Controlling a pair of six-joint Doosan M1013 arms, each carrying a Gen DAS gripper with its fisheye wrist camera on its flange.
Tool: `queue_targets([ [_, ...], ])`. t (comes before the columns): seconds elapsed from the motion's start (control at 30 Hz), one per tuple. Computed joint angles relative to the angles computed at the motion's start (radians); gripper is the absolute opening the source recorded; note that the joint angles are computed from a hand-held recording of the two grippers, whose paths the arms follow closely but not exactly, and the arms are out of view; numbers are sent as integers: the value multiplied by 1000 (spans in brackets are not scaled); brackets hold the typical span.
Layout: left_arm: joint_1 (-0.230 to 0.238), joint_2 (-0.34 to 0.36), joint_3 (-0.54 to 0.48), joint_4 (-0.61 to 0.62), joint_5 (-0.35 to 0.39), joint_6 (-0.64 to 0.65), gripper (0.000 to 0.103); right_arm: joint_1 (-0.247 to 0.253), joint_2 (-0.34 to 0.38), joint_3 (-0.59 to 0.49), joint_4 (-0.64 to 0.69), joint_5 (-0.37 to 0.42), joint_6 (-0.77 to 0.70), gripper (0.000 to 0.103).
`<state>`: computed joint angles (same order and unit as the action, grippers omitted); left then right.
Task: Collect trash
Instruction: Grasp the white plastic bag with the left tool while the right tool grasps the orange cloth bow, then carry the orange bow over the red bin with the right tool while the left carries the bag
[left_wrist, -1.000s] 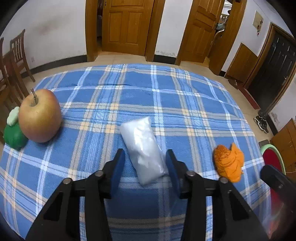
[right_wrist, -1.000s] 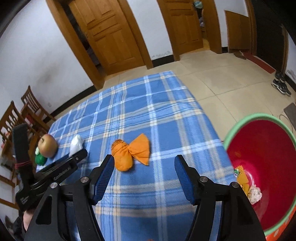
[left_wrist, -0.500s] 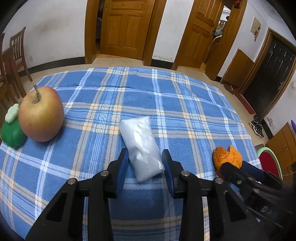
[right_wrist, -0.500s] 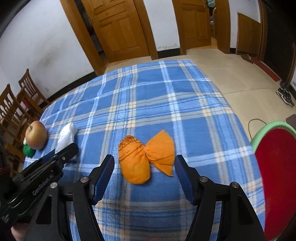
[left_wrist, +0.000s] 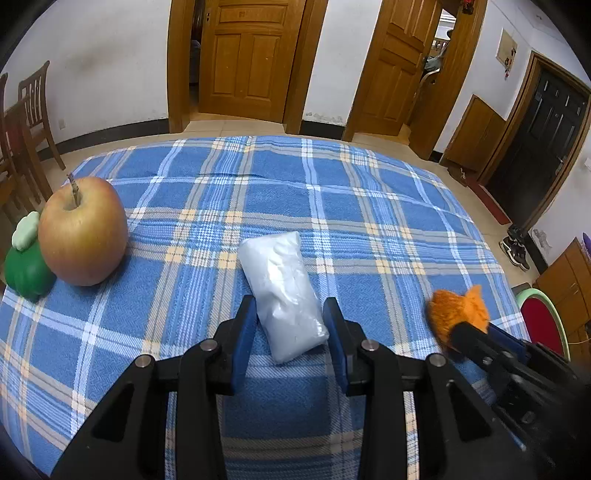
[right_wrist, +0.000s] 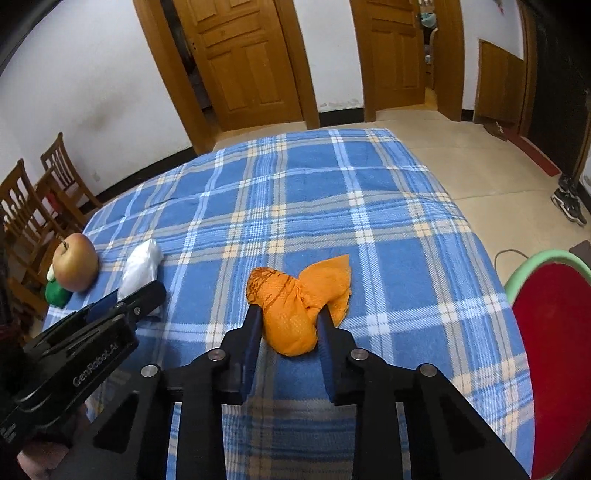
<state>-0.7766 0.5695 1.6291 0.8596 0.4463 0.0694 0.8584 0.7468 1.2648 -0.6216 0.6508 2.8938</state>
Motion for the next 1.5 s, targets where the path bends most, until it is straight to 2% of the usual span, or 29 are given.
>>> queue_targets([
  [0.43,-16,-19,11,26,-52,1,37,37,-143,206,-213,-3,381,28],
  [0.6,-39,-29,8,77,-59,-7,37,55,-187,271,-271,40,495,28],
  [0.83,-77,-45,-2,46,-71,66,37,70,-247,363,-322,84,639,28],
  [1.07,-120,-52,-19,-22,-95,172,37,66,-294,450,-336,83,751,28],
  [1.27,-145,-34,-57,-203,-112,372,37,58,-322,513,-362,75,848,29],
  [1.5,-173,3,-114,-366,-80,569,37,34,-341,567,-388,36,902,34],
])
